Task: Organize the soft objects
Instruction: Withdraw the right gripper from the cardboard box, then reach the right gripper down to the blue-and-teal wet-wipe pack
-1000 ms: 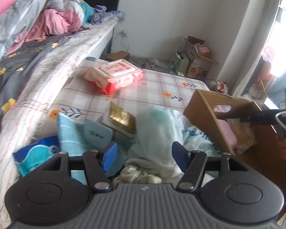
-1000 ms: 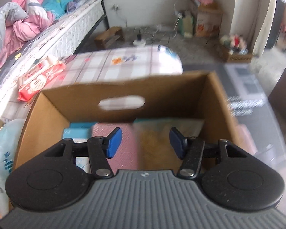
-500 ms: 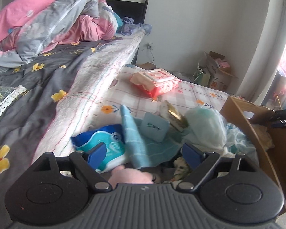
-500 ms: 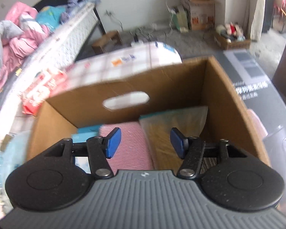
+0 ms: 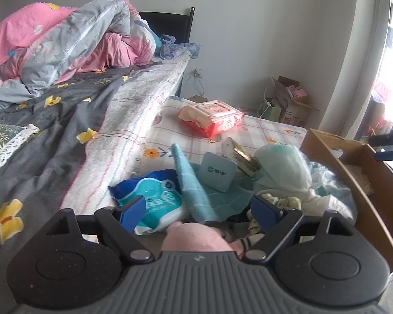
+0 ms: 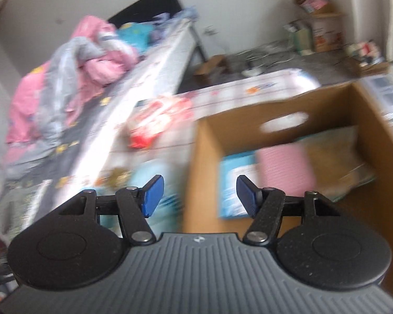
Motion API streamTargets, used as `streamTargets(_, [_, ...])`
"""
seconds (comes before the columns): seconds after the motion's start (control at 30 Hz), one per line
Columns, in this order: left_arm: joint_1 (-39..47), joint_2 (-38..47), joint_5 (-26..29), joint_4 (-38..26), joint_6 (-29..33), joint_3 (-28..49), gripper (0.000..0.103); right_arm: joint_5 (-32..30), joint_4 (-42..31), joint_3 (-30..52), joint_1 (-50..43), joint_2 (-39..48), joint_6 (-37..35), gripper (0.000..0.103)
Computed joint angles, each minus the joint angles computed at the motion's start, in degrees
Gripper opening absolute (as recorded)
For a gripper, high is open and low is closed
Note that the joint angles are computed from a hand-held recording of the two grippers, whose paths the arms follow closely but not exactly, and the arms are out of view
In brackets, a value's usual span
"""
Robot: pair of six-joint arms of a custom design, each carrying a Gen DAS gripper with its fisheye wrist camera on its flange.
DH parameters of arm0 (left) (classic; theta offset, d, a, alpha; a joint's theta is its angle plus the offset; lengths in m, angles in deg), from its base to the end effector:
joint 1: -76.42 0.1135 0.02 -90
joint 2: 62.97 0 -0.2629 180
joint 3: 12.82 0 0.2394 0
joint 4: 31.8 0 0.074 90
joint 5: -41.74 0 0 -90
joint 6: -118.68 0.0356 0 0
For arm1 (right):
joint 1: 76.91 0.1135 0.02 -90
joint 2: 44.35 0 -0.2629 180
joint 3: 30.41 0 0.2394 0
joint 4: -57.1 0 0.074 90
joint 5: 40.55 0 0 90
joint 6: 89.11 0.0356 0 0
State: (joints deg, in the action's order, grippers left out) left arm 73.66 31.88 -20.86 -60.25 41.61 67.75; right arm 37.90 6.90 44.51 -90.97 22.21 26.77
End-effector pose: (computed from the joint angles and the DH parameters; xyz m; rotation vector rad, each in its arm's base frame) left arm 0.3506 -0.0333 0.2447 0.5435 2.1904 -0.4579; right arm 0.2281 -0.0498 0.3169 0.6890 2.2010 0.3378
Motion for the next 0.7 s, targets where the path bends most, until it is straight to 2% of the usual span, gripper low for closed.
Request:
streamTargets(0.1, [1.08, 0.29, 0.21, -1.07, 1.78, 0.48, 0.088, -0.55, 3.05, -0.59, 7.71, 0.7, 6.86, 0.061])
streamTargets(0.23, [2.33, 1.89, -0.73, -1.55, 5.37, 2.03, 0.086, -2.87, 9.45, 0.67, 17.95, 6.28, 15.97, 0.061])
streamTargets(0.3, [2.65, 3.64, -2.12, -2.81, 6.66, 4.09, 0.081, -5.64, 14.37, 1.69, 21.71, 10.66, 20.7, 0.061])
streamTargets(0.37, [3.01, 5.51, -3.81, -5.09, 7.51, 6.51, 0.071, -8.47, 17.87, 4.64, 25.29, 17.0, 24.9, 0.061])
streamTargets(0.4, [3.34, 6.35, -4.14, -6.06, 7.66, 7.52, 0.069, -9.72, 18.7, 6.95, 26.73, 20.66, 26.39, 0.061])
streamTargets(0.6, [5.73, 10.28, -3.29, -8.72, 8.11, 12.34, 0.064, -12.0, 12.66, 26.55, 32.07, 42.89, 27.72, 0.061])
streamTargets(0.7, [6.0, 12.37, -2.96, -9.86, 10.58, 15.35, 0.064, -13.21, 8.21, 34.65, 32.38, 51.16, 27.63, 0.061])
